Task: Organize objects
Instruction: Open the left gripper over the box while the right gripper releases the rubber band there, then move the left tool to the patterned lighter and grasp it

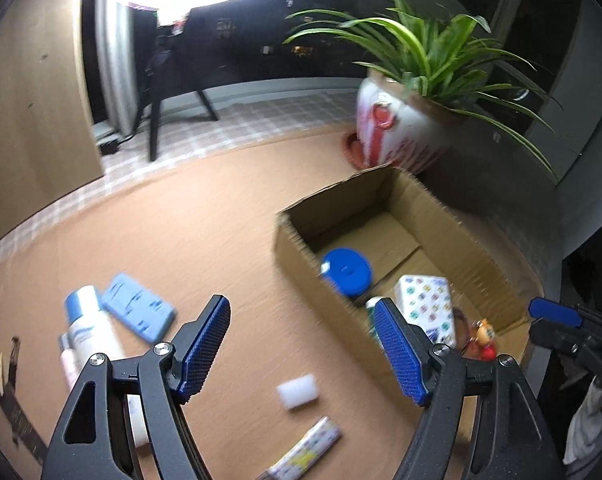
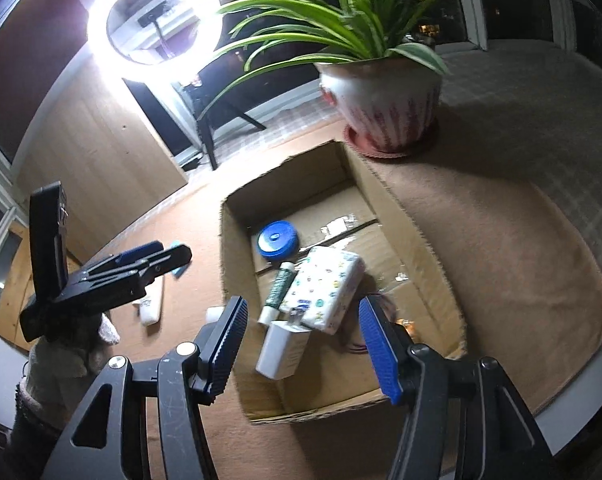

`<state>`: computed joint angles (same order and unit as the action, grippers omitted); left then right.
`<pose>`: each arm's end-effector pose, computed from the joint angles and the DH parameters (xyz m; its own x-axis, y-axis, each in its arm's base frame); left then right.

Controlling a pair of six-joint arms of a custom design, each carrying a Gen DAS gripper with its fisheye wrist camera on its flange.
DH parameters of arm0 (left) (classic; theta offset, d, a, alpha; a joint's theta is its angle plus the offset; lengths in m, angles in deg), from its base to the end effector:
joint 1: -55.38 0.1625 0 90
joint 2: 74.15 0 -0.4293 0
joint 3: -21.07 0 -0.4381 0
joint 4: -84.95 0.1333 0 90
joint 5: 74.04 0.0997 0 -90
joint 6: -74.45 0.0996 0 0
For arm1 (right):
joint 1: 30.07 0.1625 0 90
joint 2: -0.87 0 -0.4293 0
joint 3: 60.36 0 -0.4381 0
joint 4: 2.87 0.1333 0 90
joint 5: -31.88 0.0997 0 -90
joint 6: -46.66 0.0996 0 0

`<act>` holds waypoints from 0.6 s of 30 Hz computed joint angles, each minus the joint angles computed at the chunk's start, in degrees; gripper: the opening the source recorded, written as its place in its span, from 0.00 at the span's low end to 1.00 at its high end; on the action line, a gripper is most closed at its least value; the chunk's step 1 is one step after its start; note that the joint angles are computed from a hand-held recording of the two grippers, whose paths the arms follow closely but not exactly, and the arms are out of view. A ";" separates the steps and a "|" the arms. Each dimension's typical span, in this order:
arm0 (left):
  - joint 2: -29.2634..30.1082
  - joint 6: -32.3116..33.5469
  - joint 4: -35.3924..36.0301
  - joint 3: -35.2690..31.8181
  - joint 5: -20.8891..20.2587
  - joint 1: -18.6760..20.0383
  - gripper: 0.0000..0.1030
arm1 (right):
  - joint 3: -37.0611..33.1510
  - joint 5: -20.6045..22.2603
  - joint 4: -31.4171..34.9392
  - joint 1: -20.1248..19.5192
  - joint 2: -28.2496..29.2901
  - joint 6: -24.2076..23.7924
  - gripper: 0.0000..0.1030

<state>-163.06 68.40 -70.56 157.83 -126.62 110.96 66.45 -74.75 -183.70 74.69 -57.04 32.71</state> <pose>-0.0782 -0.4570 0.2218 -0.8119 0.2124 -0.5438 0.4556 0.8130 -0.3627 0.2323 -0.4703 0.0662 -0.8687 -0.3529 0.3477 -0.4593 0.8366 -0.2985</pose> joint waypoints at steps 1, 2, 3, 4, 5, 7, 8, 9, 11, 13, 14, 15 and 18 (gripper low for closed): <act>-1.01 -0.47 0.70 0.40 0.25 0.14 0.75 | 0.01 0.26 0.02 0.29 0.15 0.09 0.53; -2.39 -1.05 1.68 0.96 0.39 0.43 0.75 | -0.03 0.53 0.12 0.59 0.34 0.18 0.53; -3.45 -1.53 2.58 1.38 0.47 0.58 0.75 | -0.07 0.90 0.32 0.94 0.56 0.32 0.53; -4.51 -1.80 3.39 1.81 0.59 0.83 0.75 | -0.10 1.16 0.46 1.17 0.74 0.46 0.53; -5.83 -2.11 4.40 2.46 0.87 1.06 0.75 | -0.13 1.51 0.65 1.46 0.96 0.69 0.53; -8.11 -2.78 6.16 3.54 1.00 1.49 0.75 | -0.07 2.32 0.80 1.82 1.36 1.10 0.53; -9.34 -3.09 6.92 4.14 0.75 1.77 0.75 | -0.11 2.64 0.94 1.99 1.60 1.31 0.53; -10.35 -3.43 7.67 4.67 0.53 2.02 0.75 | -0.06 3.04 1.13 2.14 1.75 1.51 0.53; -12.24 -4.16 9.04 6.00 -0.21 2.36 0.75 | -0.10 3.93 1.88 2.52 2.24 1.90 0.53; -13.08 -4.32 10.27 6.89 -0.97 2.59 0.75 | -0.14 4.60 2.68 2.85 2.70 2.14 0.53; -13.60 -4.18 11.09 7.65 -1.20 2.51 0.75 | -0.15 4.84 2.92 2.97 2.91 2.23 0.53; -13.92 -4.21 11.74 8.17 -1.23 2.31 0.75 | -0.18 5.04 3.15 3.13 3.11 2.31 0.53; -14.05 -4.21 12.36 9.60 -1.42 1.66 0.75 | -0.31 5.57 3.67 3.61 3.74 2.45 0.53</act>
<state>-177.11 64.20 -58.21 167.43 -128.04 112.61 66.14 -69.18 -180.03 78.30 -53.29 35.16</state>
